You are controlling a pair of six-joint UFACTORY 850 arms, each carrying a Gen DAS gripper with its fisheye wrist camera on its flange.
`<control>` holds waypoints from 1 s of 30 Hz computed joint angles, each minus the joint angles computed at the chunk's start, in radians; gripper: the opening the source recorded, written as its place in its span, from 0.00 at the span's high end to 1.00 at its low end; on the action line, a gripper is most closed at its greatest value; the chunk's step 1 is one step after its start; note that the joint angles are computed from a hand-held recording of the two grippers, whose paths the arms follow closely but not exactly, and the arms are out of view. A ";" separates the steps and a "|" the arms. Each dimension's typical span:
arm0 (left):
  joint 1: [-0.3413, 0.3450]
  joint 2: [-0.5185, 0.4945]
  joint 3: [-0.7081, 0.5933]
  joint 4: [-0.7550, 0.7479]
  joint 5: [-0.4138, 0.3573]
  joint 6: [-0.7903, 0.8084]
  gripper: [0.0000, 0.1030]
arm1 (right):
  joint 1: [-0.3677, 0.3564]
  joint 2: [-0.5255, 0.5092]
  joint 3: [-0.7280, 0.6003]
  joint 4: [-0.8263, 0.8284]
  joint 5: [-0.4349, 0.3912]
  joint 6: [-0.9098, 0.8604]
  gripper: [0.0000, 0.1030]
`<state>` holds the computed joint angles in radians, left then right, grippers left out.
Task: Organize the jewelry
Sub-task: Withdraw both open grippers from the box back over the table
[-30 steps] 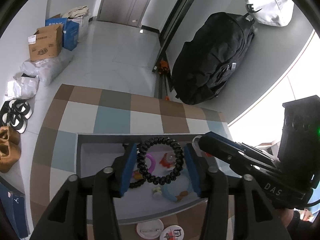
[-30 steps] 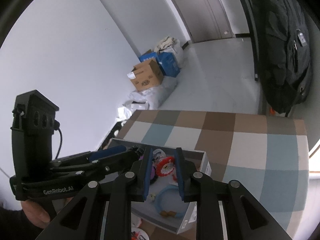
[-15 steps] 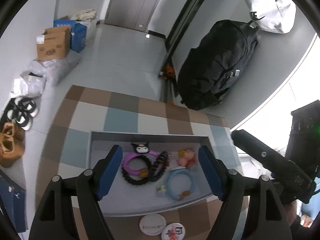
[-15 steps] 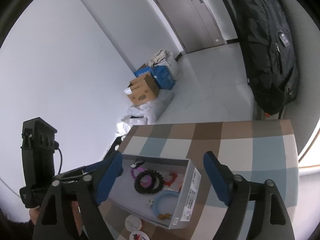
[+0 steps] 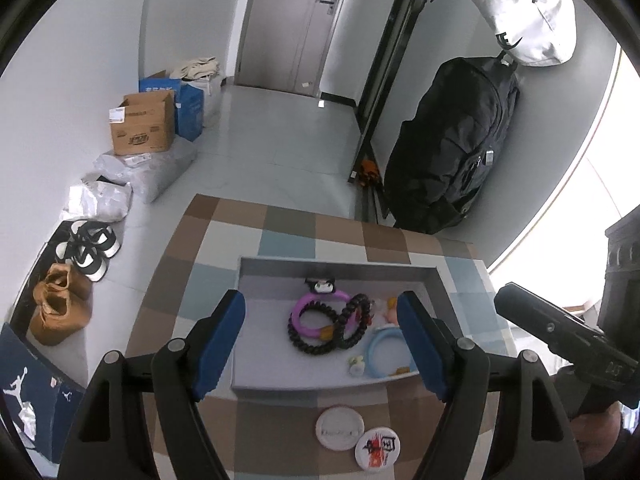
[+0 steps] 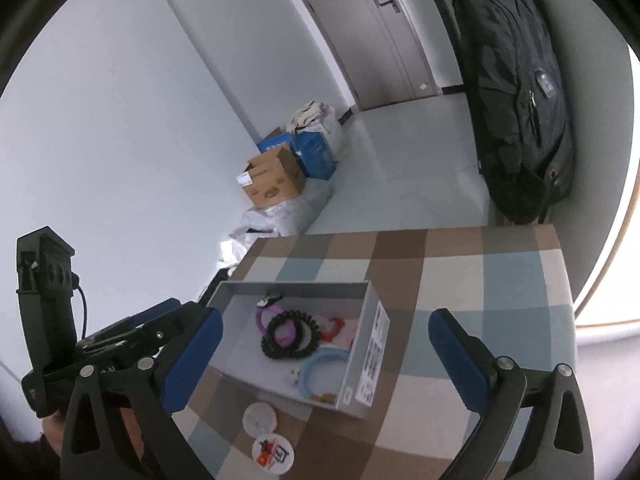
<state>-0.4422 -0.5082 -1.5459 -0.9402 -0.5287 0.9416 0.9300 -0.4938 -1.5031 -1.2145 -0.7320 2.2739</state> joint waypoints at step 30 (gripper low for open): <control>0.036 0.126 0.190 -0.007 0.115 0.029 0.16 | 0.083 -0.194 -0.216 0.376 -0.018 -0.470 0.00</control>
<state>-0.4065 -0.3825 -1.3555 -0.9477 -0.4136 0.9701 1.0133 -0.6881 -1.7188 -0.8385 -0.7501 1.8039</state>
